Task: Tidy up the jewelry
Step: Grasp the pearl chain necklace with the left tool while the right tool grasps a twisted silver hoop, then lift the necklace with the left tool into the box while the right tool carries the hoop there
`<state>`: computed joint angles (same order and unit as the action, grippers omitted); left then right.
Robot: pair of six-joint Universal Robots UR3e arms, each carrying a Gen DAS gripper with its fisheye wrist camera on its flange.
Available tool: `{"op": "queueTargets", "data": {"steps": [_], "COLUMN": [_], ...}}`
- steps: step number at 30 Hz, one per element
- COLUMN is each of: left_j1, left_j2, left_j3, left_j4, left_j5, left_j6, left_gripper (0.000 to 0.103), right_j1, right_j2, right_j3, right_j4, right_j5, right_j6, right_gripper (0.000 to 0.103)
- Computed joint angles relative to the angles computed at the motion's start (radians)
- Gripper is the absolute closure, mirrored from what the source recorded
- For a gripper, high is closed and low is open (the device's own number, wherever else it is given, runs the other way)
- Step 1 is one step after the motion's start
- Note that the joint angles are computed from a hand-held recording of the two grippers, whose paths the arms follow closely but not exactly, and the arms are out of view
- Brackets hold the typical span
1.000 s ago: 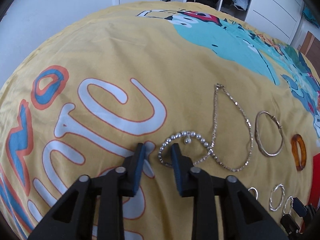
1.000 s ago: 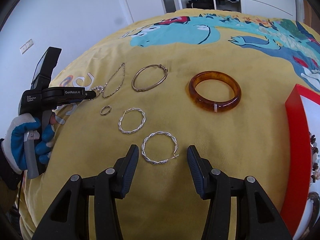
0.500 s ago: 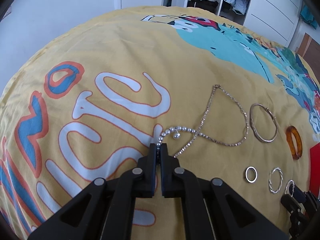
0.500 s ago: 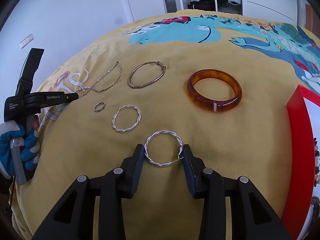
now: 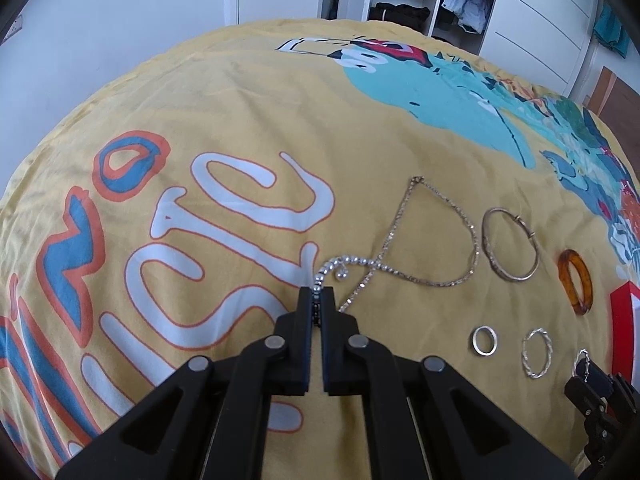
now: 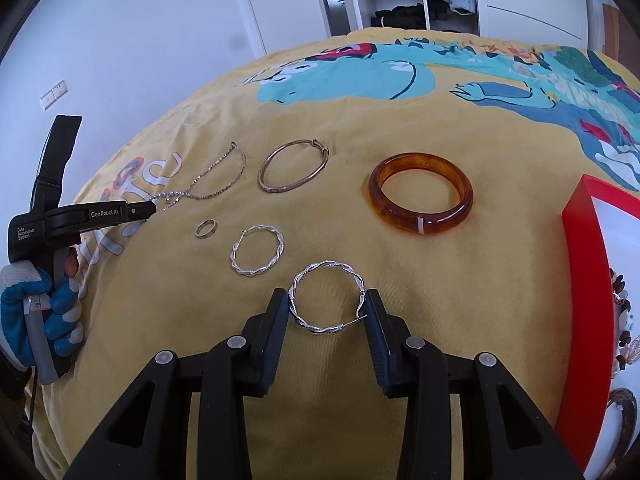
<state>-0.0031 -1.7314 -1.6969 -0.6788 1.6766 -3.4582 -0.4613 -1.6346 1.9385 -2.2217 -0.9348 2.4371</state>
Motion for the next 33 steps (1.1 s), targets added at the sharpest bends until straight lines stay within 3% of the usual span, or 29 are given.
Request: {"op": "queueTargets", "data": {"steps": [11, 21, 33], "left_j1": [0.012, 0.003, -0.126], "left_j2": [0.074, 0.15, 0.122], "left_j3": [0.064, 0.201, 0.541], "left_j4": [-0.045, -0.169, -0.38], "left_j5": [-0.068, -0.077, -0.004], "left_j6": [-0.013, 0.0, -0.025], "left_gripper": [0.1, 0.1, 0.1], "right_j1": [-0.024, -0.088, -0.292], "right_j2": [-0.038, -0.126, -0.282], "right_j3": [-0.03, -0.07, -0.248], "right_j4": [0.057, 0.189, 0.616], "right_j5": [0.042, 0.109, 0.227], "right_j6": [-0.009, -0.05, -0.244], "right_gripper": [0.065, 0.065, 0.065]}}
